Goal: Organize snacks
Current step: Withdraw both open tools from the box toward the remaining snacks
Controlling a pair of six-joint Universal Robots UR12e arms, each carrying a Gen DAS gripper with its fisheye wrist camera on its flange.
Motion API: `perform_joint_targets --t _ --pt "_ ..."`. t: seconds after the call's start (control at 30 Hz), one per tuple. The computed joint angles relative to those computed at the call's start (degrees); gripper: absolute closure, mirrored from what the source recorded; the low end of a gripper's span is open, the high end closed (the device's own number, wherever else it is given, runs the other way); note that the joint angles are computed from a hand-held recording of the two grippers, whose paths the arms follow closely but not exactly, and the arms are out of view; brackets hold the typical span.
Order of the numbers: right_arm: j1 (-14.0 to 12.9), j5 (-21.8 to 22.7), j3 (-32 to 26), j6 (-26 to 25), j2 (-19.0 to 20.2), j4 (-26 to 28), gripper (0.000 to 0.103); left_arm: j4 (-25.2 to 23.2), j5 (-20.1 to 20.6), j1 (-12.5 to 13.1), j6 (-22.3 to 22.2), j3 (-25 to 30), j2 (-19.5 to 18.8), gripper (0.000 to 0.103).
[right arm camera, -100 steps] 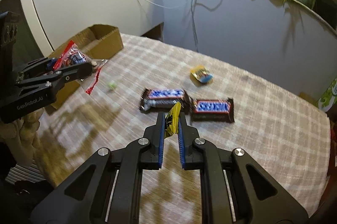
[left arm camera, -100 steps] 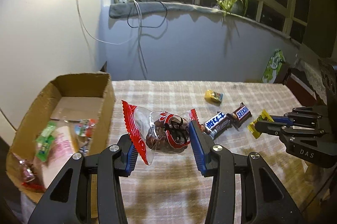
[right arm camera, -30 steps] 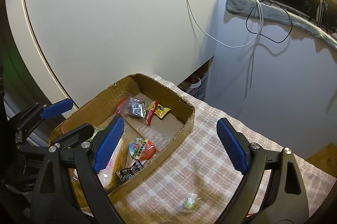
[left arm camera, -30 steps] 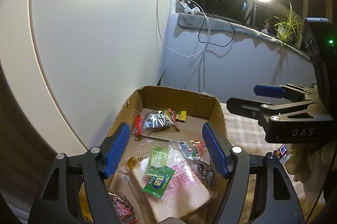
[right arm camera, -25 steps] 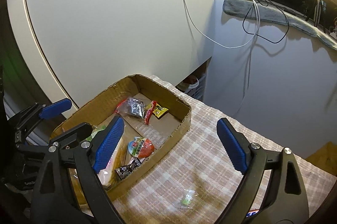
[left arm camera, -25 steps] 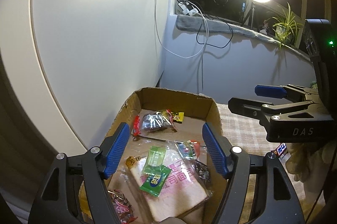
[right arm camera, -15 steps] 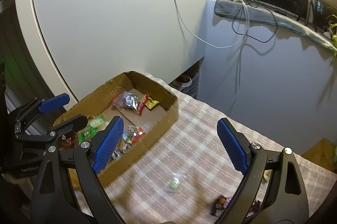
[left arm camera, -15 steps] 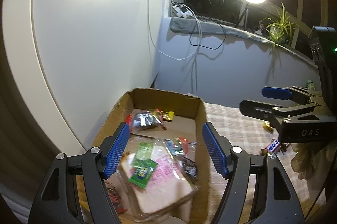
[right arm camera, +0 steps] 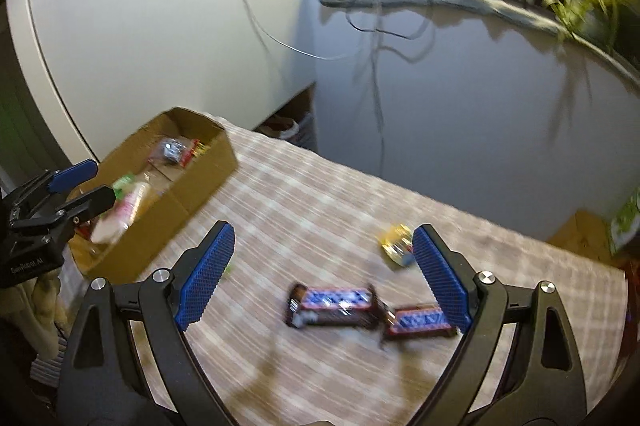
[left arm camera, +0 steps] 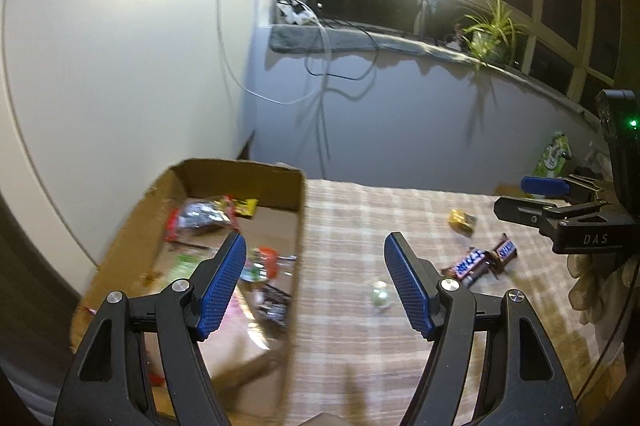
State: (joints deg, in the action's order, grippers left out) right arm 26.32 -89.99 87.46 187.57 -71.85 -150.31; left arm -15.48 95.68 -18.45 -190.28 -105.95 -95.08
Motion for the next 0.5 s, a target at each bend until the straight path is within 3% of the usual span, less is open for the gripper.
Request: perform_joint_targets --t 0.27,0.5 --pt "-2.5 1.4 4.5 0.3 -2.7 1.4 0.010 -2.4 -2.8 -1.8 1.1 1.1 -1.7 0.031" --pt "-3.3 0.0 6.3 -2.5 -3.3 1.6 0.010 -4.8 -3.6 -2.5 0.8 2.5 -3.2 0.032"
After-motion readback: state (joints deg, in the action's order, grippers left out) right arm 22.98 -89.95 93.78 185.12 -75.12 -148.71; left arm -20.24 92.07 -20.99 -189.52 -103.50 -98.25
